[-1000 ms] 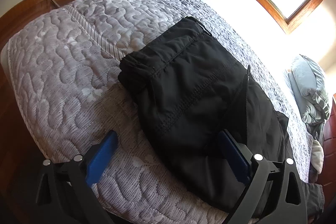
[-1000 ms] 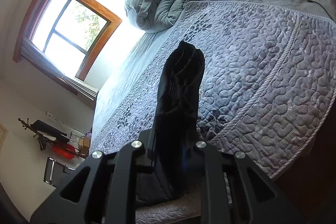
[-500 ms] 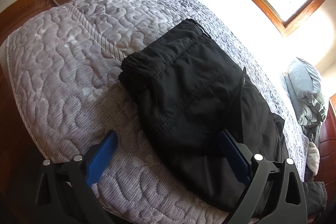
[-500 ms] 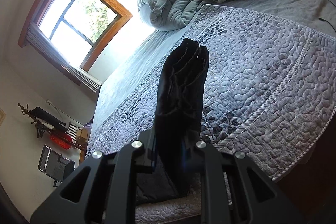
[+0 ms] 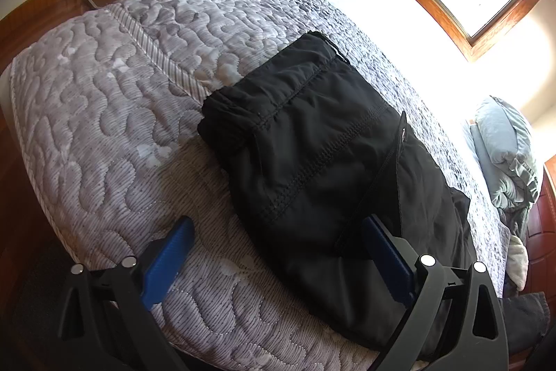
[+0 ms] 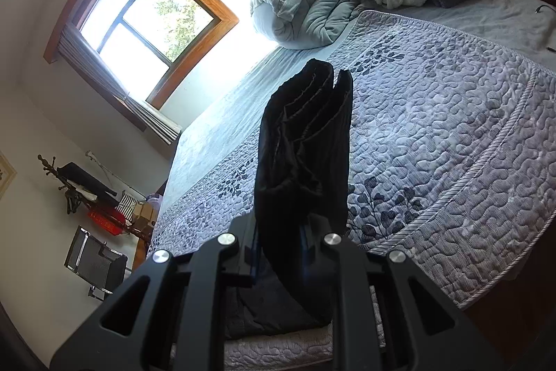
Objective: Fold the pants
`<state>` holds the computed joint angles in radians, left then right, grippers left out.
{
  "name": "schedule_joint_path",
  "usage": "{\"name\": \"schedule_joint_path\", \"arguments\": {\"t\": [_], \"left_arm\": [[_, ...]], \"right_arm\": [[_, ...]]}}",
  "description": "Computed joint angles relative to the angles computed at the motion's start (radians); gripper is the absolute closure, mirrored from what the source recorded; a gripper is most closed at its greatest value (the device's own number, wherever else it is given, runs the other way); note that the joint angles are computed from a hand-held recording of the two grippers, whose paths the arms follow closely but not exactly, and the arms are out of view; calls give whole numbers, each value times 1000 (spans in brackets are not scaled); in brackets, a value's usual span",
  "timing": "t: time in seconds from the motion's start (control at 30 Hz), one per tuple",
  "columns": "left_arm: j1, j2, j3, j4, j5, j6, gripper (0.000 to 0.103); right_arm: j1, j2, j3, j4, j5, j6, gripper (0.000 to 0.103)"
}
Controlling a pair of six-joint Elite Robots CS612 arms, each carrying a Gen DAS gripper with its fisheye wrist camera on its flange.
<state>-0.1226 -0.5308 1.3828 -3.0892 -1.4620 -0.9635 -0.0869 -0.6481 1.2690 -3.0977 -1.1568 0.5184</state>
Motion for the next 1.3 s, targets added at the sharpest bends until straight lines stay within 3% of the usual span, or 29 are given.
{"name": "schedule_joint_path", "arguments": {"t": [1.3], "left_arm": [[0, -1, 2, 2, -2, 1, 5]], "right_arm": [[51, -8, -39, 38, 5, -106, 87]]}}
